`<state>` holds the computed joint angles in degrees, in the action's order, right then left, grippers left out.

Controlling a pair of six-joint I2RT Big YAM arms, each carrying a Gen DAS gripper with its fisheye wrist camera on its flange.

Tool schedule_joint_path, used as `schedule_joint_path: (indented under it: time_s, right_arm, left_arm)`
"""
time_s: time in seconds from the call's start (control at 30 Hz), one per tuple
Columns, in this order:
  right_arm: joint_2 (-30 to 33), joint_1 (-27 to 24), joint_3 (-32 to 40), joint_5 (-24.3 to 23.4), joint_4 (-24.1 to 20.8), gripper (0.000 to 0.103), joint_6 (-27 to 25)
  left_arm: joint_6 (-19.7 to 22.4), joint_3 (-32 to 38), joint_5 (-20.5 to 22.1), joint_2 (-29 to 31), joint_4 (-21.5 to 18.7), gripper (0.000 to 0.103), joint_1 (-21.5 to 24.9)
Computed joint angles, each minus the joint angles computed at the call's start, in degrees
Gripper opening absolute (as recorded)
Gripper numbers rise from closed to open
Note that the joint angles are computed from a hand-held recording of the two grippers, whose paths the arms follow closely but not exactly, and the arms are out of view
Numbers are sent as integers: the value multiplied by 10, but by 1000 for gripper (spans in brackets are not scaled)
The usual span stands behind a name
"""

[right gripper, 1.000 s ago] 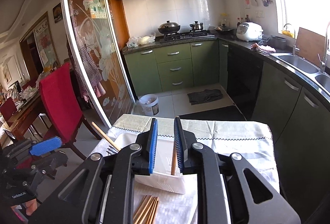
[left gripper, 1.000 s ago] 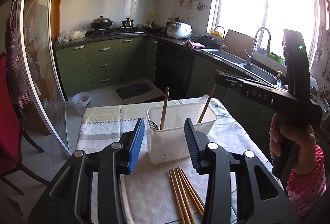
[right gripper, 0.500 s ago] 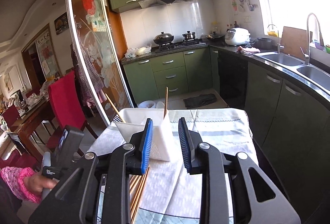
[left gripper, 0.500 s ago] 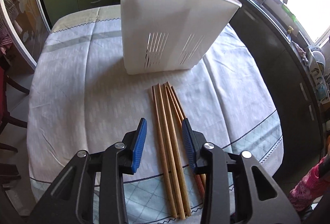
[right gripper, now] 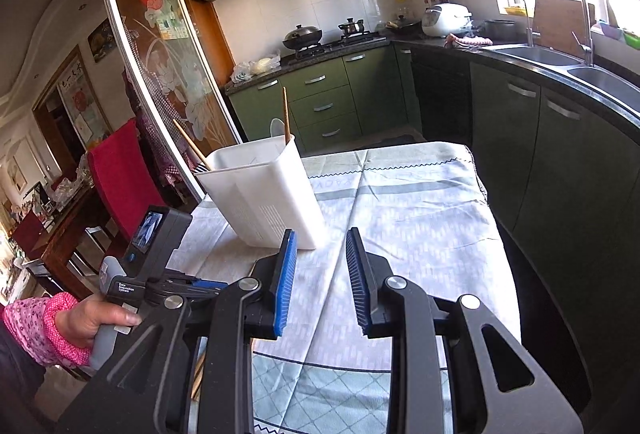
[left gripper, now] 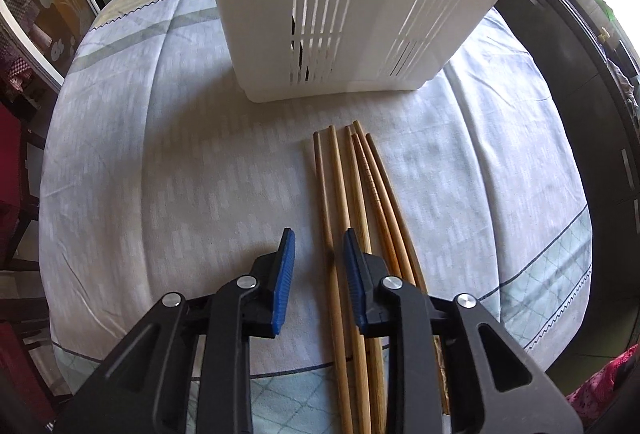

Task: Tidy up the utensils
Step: 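Grasp and lift another chopstick with the left gripper while the right returns to the chopsticks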

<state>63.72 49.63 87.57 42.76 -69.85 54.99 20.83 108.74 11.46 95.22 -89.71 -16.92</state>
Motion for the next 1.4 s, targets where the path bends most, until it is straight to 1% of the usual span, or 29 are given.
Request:
schedule_joint_path:
  time_s: [0.07, 0.13, 0.17, 0.23, 0.3, 0.4, 0.47, 0.5, 0.63, 0.73, 0.83, 0.9, 1.1, 1.13, 1.2, 1.3, 1.4]
  right_arm:
    - [1, 1, 3, 0, 0, 26, -1]
    - [2, 2, 5, 0, 0, 26, -2]
    - [3, 1, 7, -1, 0, 26, -3]
    - [3, 2, 7, -1, -3, 26, 0]
    - [4, 0, 7, -7, -3, 26, 0]
    - [6, 2, 7, -9, -3, 32, 5]
    - [8, 2, 9, -12, -3, 32, 5]
    - [8, 3, 9, -13, -3, 32, 5]
    - [10, 1, 11, -17, -8, 32, 7]
    - [11, -1, 9, -26, -9, 32, 7]
    - [12, -7, 3, -40, -4, 32, 7]
    - [13, -11, -2, -50, 1, 32, 7]
    - [31, -23, 2, -80, 15, 32, -11]
    - [39, -26, 7, -90, 14, 34, -16]
    - [64, -38, 21, -123, 7, 40, -34]
    - [106, -62, 38, -187, 1, 41, -59]
    - [152, -90, 60, -245, -7, 40, -79]
  left_arm:
    - [-1, -3, -9, -2, 8, 22, -4]
    - [-4, -1, -17, 2, 7, 17, -7]
    - [-7, 2, -18, 5, 3, 17, -8]
    - [-7, 5, -23, 7, 6, 15, -10]
    - [-10, 8, -25, 10, 8, 14, -12]
    - [-16, 11, -37, 15, 18, 14, -25]
    - [-17, 9, -44, 14, 26, 11, -31]
    - [-16, 9, -43, 15, 28, 7, -33]
    - [-18, 12, -15, 16, 10, 6, -20]
    - [-18, 13, 11, 8, 19, 6, -6]
    - [-15, 4, 44, -18, 47, 6, 11]
    - [-8, -11, 72, -43, 74, 5, 24]
    - [6, -94, 151, -149, 193, 5, 70]
    - [8, -107, 164, -164, 213, 5, 81]
    - [4, -136, 184, -197, 249, 5, 95]
    - [-2, -168, 209, -230, 274, 5, 115]
    - [-6, -192, 215, -250, 299, 5, 125]
